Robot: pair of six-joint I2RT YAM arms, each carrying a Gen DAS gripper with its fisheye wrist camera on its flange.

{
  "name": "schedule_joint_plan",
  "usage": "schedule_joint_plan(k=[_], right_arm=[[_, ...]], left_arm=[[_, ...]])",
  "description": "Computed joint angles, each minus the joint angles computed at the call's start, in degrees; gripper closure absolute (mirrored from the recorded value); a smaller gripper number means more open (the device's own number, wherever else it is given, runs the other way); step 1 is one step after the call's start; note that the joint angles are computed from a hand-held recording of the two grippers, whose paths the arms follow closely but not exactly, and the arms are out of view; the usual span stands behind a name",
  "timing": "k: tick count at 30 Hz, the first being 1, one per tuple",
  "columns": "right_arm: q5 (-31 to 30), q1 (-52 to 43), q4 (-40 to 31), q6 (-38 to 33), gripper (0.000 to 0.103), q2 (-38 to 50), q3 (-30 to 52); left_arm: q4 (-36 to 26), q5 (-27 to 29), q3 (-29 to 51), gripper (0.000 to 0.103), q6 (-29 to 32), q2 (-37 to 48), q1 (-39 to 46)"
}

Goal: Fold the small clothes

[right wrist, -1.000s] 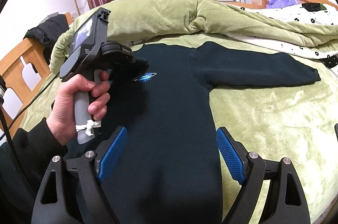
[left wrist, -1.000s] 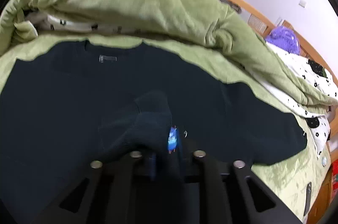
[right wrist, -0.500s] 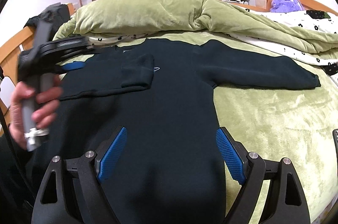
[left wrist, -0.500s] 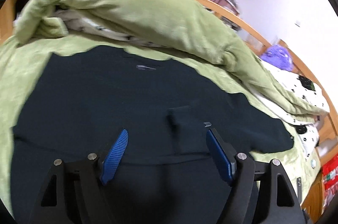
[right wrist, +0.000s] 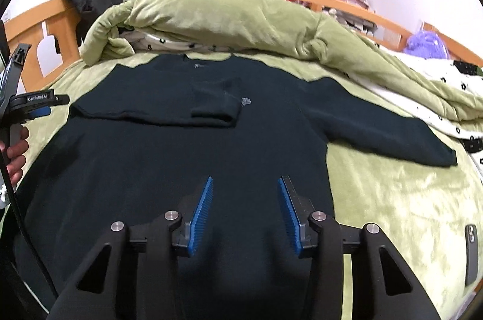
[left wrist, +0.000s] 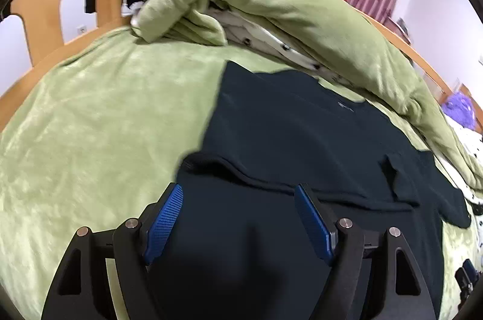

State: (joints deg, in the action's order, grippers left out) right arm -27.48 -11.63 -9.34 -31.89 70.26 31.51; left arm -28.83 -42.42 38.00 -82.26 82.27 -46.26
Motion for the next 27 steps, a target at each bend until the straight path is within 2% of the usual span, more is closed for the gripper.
schedule_joint_plan(k=[5,8,11,15,18,24,25,26,27], right_arm=[[1.85,8.10,-0.34,6.54,0.057,8.10,7.01],[5.53,13.93,4.71,10.58,0.047,13.90,10.34],[10.08,19.56,9.43,13.05,0.046,21.52,14.50],[14.51,25.14,12.85,14.43,0.046,31.15,20.49],[18.45,28.19,15.55,14.06,0.046,36.93,23.75],[26.66,33.10,17.19,13.17,0.045,45.35,29.88],[27.27,33.38,17.60,12.97,0.049,46.03,30.31],[27.54,33.42,18.65,12.98,0.061,46.22,30.16],[26.38,32.80,18.80,12.92,0.079,46.05,30.17]], left_arm=[[3.82,0.55,-2.76,0.028,4.98,-0.40,4.04],[5.46,0.93,-3.56,0.028,7.38,1.40,5.57],[8.87,1.66,-5.49,0.028,7.72,1.90,6.35],[16.29,4.37,-8.91,0.028,9.02,2.67,7.68],[19.07,5.39,-9.79,0.028,9.07,3.91,7.79],[19.13,5.85,-7.77,0.028,9.60,7.64,7.73],[18.79,5.65,-7.47,0.028,9.64,7.87,7.56],[18.41,5.29,-7.13,0.028,9.56,8.17,7.28],[18.29,5.19,-7.01,0.028,9.69,8.23,7.21]])
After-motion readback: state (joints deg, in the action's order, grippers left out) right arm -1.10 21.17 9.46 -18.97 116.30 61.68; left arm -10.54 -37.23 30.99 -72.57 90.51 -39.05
